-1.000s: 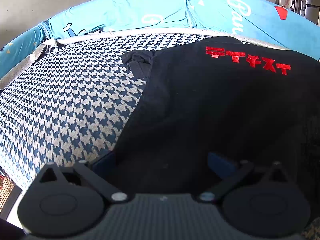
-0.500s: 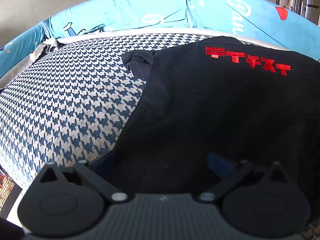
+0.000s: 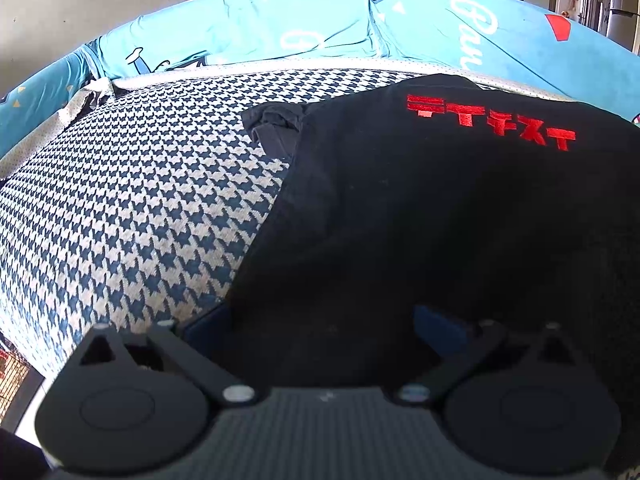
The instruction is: Fold clothes
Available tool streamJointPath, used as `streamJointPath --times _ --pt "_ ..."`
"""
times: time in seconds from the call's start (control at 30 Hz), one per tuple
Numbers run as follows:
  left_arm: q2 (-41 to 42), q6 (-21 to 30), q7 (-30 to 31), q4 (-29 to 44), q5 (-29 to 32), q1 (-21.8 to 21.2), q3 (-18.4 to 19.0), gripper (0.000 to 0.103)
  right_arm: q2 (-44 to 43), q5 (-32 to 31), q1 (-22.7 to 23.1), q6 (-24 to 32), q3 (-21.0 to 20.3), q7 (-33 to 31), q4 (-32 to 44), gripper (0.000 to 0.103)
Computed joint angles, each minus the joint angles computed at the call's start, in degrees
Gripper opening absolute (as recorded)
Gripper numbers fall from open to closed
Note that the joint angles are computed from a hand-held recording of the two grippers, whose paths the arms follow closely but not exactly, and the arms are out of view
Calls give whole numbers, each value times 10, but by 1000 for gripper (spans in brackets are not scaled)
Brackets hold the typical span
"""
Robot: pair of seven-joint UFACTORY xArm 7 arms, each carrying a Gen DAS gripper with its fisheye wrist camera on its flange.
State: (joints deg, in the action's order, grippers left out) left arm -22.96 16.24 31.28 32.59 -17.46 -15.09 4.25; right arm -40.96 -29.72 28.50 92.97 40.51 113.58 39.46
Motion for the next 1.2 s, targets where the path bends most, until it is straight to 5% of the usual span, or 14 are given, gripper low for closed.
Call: streamJointPath --times 0.5,0.83,1.2 --pt "-24 5 12 -16 -4 -6 5 103 -5 77 15 35 -10 38 7 8" --pt "-48 -1 43 -41 -8 -34 13 103 -5 45 20 -39 -29 12 -14 14" --pt "-54 2 52 -46 -11 -55 9 103 -89 18 -6 -203 -91 -60 -93 17"
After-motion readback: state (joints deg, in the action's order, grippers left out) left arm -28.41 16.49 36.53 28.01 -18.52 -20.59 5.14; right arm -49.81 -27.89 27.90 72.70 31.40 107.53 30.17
